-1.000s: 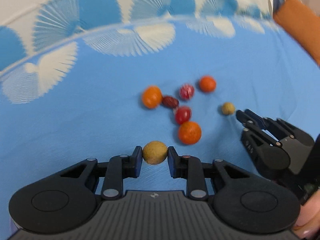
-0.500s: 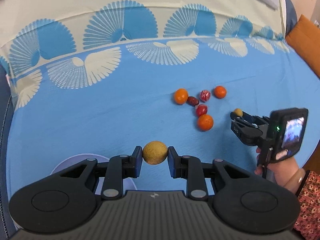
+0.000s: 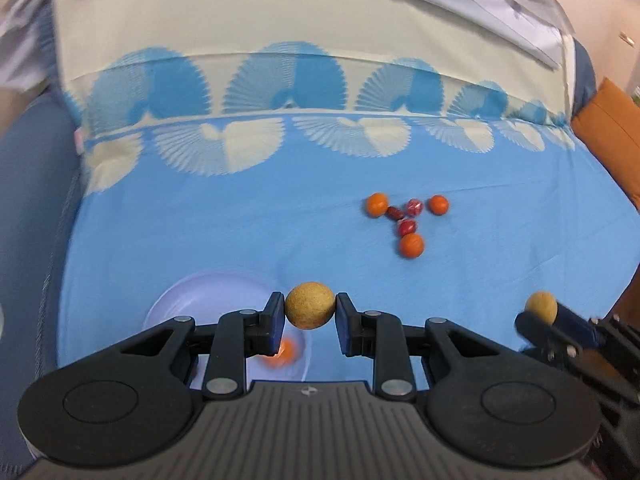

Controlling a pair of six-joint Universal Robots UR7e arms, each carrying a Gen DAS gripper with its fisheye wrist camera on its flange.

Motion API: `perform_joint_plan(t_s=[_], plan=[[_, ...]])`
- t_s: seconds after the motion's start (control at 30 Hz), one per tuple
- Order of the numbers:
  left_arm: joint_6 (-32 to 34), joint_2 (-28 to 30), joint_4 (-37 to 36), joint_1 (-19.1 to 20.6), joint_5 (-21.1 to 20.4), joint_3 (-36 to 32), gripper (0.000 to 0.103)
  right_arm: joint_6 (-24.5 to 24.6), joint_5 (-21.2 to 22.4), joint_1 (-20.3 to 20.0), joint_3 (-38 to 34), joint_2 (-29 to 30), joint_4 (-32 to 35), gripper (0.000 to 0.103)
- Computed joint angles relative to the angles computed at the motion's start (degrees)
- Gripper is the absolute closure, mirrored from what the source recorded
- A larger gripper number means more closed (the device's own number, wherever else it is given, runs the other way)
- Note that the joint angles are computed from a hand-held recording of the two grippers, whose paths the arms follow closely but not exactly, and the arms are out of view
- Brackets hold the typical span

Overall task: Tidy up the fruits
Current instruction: 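Carry both yellow fruits over the light blue plate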

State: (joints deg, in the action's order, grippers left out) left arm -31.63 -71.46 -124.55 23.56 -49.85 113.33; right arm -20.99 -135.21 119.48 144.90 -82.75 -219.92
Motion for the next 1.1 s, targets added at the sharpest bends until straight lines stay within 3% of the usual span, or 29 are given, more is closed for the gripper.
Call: perform_joint_plan(t_s=[0.17,0.4,0.63,1.1], plan=[[-7.0,-8.2,9.0,-1.9,0.5,3.8,0.073,3.0,-1.5,7.9,-1.7,4.4,1.2,0.076],[-13.3,-17.0,16.2,-4.5,2.7,7.4,0.073,1.1,-2.4,12.7,-4.5,8.6,3.3,0.076],[-15.0,-21.2,17.4,-6.0,3.5,8.6,0.073,1.0,-4.4,14.7,-5.6,9.9,4.3,0.076],[-15.8,-21.7,17.1,-6.9,4.3,9.0,0.073,0.0,-3.8,14.6,-5.4,9.6,4.5,0.076]])
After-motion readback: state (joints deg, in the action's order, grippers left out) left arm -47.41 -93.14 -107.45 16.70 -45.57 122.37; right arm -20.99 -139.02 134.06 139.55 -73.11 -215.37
